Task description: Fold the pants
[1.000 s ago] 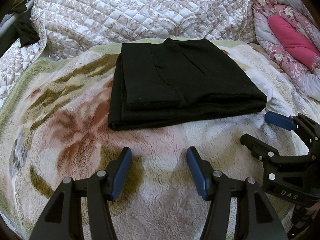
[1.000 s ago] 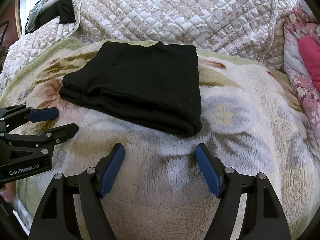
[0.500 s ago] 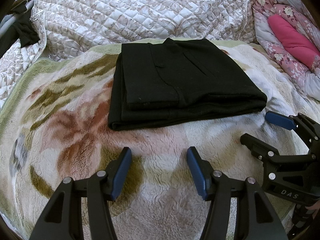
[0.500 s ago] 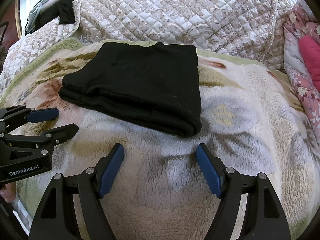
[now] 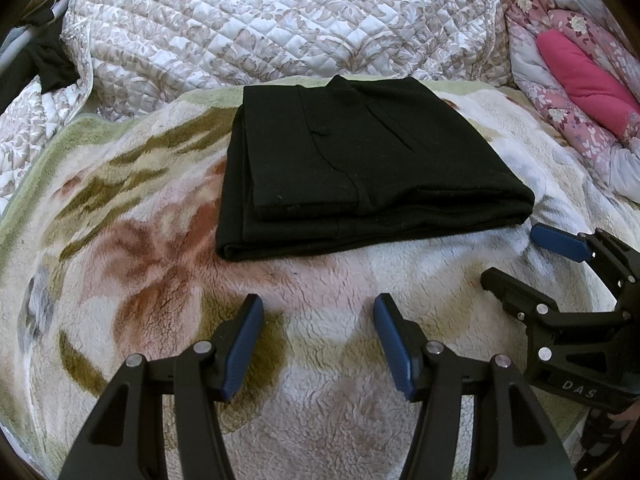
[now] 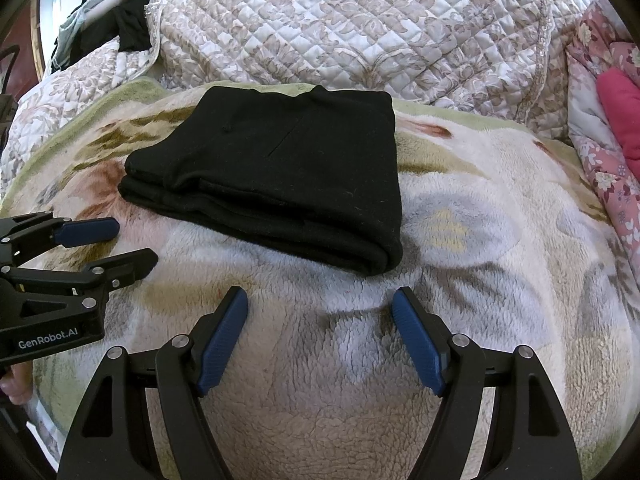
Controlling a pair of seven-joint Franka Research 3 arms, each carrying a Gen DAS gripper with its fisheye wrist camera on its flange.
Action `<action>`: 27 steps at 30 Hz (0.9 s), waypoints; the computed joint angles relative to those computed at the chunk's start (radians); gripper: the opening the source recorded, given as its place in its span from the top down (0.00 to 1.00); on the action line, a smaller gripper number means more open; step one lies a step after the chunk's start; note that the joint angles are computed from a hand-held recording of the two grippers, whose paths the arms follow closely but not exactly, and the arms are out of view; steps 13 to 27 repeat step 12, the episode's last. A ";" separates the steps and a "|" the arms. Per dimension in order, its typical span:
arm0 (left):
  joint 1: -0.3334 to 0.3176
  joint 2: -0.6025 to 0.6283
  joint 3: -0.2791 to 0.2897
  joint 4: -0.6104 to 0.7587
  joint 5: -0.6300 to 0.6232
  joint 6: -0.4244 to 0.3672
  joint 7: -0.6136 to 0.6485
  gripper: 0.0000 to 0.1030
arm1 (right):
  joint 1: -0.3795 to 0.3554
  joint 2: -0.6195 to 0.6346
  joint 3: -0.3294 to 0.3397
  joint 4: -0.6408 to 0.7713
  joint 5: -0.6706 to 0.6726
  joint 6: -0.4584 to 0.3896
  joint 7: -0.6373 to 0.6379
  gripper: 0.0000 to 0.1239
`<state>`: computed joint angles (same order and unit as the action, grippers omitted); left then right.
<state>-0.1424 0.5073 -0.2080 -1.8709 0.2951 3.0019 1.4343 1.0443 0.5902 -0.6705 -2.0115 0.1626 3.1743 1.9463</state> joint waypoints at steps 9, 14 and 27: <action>0.004 0.003 -0.003 0.002 0.000 0.001 0.001 0.41 | -0.004 -0.004 0.012 -0.009 0.027 0.025 -0.014 0.40; -0.004 0.001 0.006 0.000 0.003 0.005 -0.010 0.41 | -0.007 -0.001 0.016 -0.004 0.043 0.025 -0.027 0.39; -0.004 0.001 0.006 0.000 0.003 0.005 -0.010 0.41 | -0.007 -0.001 0.016 -0.004 0.043 0.025 -0.027 0.39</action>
